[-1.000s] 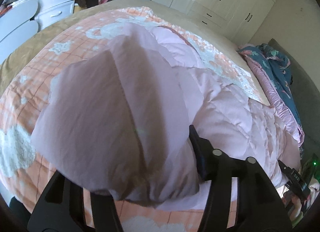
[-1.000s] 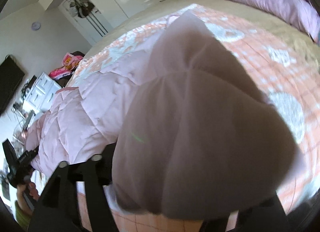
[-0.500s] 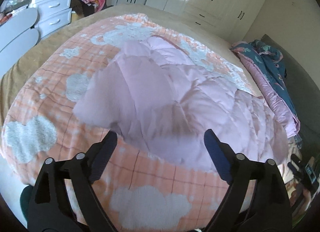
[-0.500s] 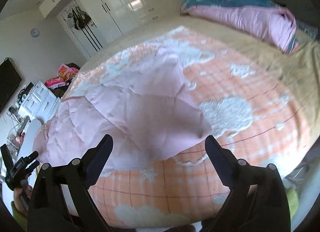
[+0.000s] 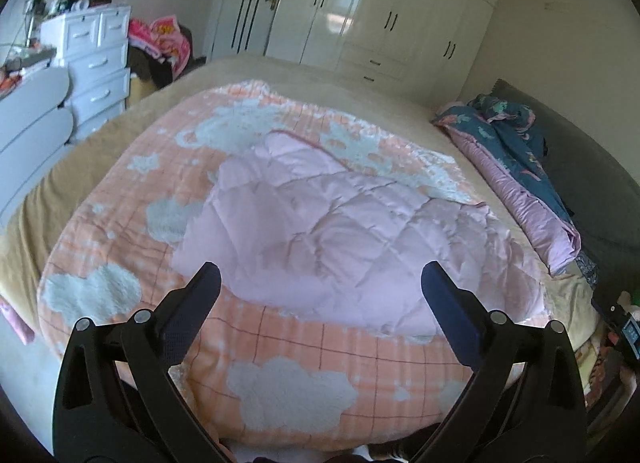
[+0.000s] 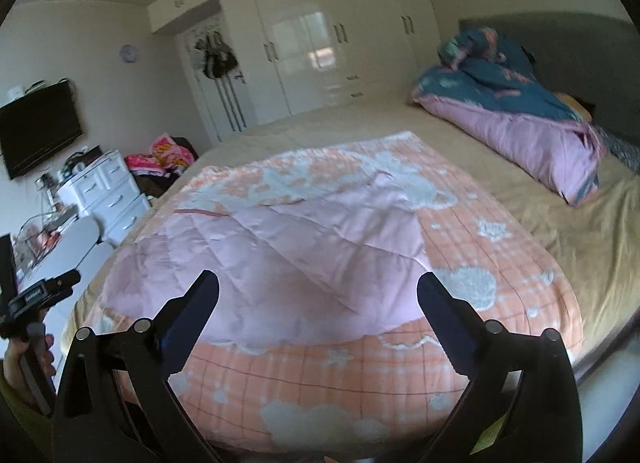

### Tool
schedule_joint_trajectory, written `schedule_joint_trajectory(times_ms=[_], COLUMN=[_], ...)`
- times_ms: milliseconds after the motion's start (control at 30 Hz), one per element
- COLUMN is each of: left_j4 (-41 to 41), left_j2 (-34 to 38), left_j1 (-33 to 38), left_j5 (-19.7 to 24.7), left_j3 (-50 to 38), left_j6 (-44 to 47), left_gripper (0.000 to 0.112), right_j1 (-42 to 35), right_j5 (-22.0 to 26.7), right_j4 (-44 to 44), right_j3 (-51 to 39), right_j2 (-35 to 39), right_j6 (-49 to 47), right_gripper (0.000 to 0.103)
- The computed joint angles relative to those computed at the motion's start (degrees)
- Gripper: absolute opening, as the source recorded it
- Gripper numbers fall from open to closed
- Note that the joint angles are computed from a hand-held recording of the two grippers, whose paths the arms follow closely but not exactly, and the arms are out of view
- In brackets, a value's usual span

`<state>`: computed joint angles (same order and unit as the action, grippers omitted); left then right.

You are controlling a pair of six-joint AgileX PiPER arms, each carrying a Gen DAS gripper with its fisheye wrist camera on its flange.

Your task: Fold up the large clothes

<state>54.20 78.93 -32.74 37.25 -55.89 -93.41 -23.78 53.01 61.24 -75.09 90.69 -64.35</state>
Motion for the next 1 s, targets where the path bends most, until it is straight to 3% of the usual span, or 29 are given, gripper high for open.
schedule_joint_trajectory(times_ms=[333, 633, 1000], left_j4=[10.1, 12.2, 12.6], left_j2=[1.0, 6.2, 8.2], left_j1=[-11.5, -16.0, -16.6], left_j5=[10.2, 7.4, 6.3], left_j3=[-0.9, 0.1, -0.4], left_j6=[-9.4, -15.8, -15.3], left_gripper=[0.094, 0.094, 0.094], right_j1=[1.6, 8.3, 9.8], right_j5=[-1.6, -9.7, -8.4], right_j4=[3.0, 2.7, 2.4], right_j3=[9.0, 19.2, 19.1], right_j2=[-8.5, -13.1, -11.5], right_j6=[-8.1, -12.8, -12.6], right_gripper=[0.099, 0.099, 0.099])
